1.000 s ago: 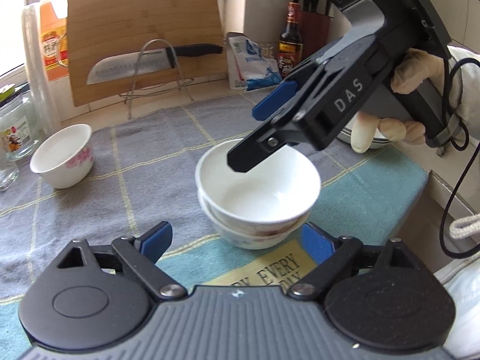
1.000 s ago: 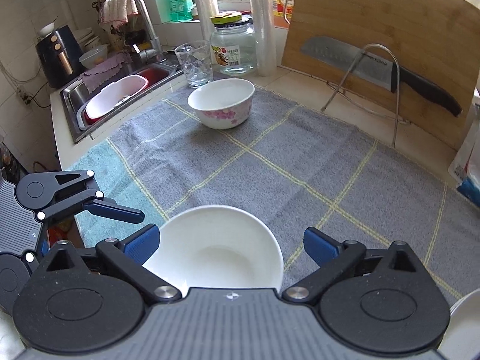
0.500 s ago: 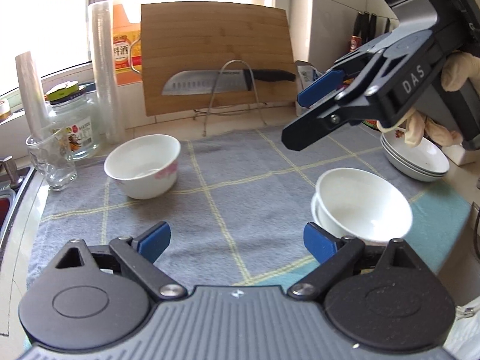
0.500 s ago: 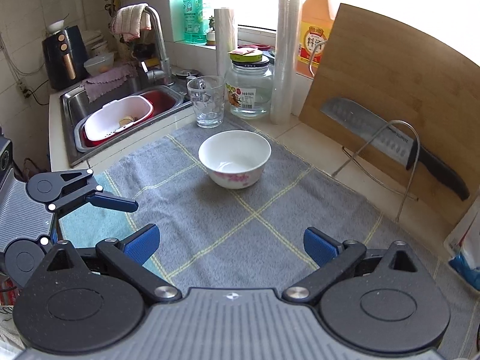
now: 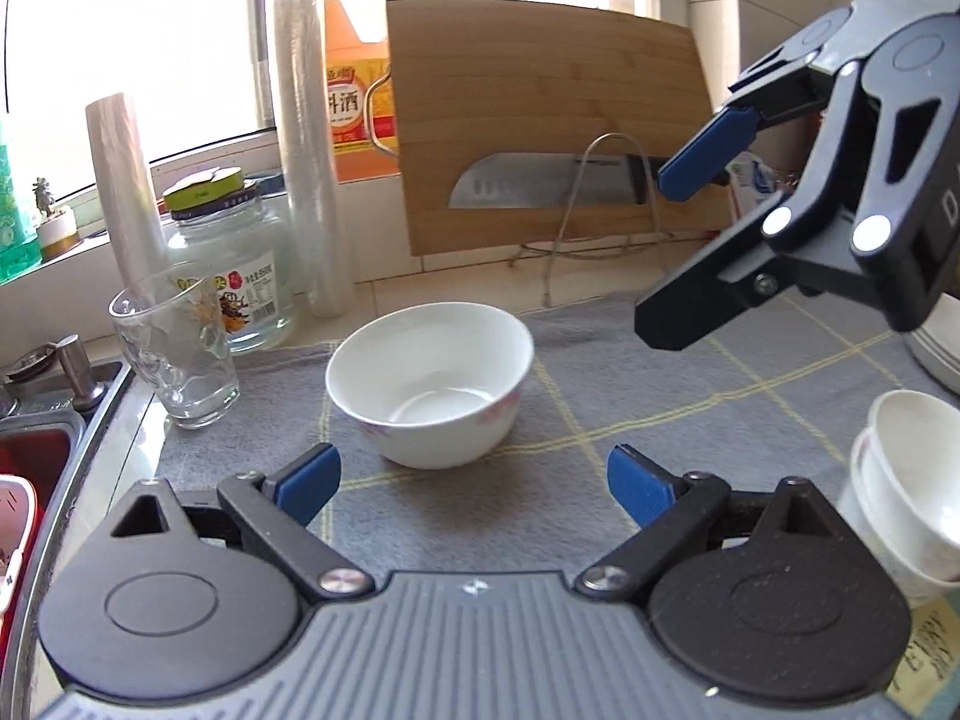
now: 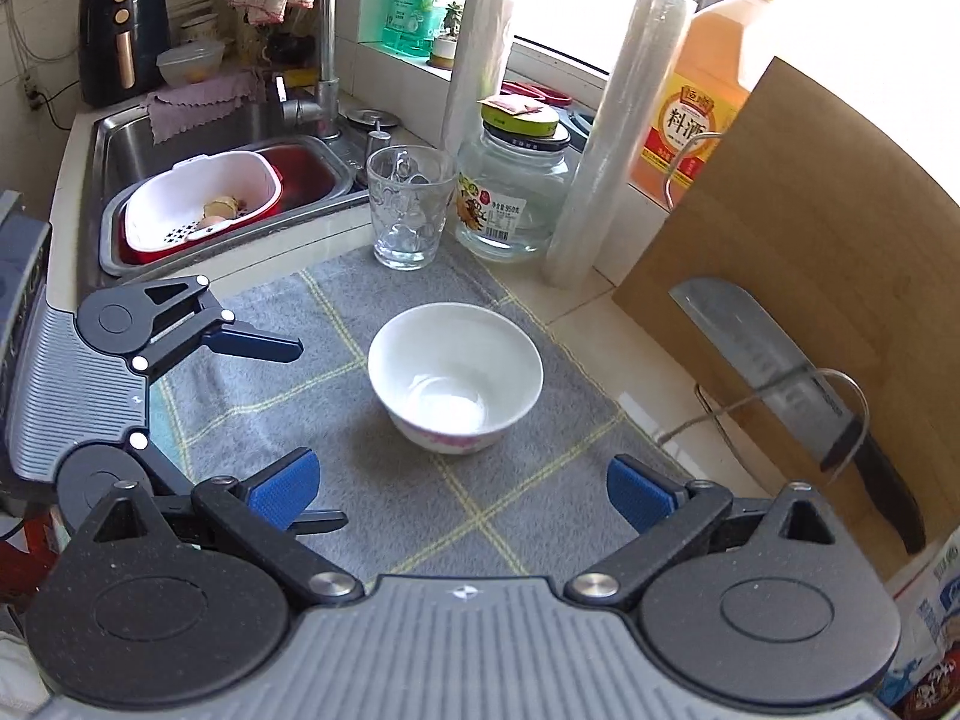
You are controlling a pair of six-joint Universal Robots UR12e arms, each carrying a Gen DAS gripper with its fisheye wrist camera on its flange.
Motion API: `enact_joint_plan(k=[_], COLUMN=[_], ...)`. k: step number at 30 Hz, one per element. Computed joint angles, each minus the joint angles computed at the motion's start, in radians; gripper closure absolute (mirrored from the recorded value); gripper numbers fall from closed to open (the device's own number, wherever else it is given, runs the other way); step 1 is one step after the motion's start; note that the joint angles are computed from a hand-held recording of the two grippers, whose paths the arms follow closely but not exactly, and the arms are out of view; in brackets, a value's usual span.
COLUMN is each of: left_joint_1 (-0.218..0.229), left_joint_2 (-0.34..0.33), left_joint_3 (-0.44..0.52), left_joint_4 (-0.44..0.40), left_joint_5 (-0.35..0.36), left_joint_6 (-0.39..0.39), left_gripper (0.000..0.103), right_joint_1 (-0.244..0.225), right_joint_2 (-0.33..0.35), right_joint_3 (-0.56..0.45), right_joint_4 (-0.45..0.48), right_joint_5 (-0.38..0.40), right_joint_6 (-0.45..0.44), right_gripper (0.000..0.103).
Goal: Organize plates and bowls
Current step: 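Move the right tool to the flower-print white bowl on the towel, then close the right tool on the rim of the flower-print bowl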
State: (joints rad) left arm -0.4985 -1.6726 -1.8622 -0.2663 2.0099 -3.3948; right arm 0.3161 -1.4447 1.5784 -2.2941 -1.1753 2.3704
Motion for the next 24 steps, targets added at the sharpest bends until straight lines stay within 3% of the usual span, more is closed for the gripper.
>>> enact_joint_plan(k=[15, 24], left_joint_1=[0.049, 0.063], left_joint_2=[-0.041, -0.050], left_joint_3=[0.015, 0.017], left_joint_4=[0.007, 0.037], left_joint_5=[-0.022, -0.055], left_joint_6=[-0.034, -0.016], left_gripper=[0.008, 0.010], right_joint_1=[0.032, 0.034], right_joint_2=[0.152, 0.219], right_joint_3=[-0.146, -0.220], right_joint_4=[0.113, 0.173], right_joint_5=[0.036, 0.051], right_joint_6=[0.090, 0.159], right_gripper=[0.001, 0.019])
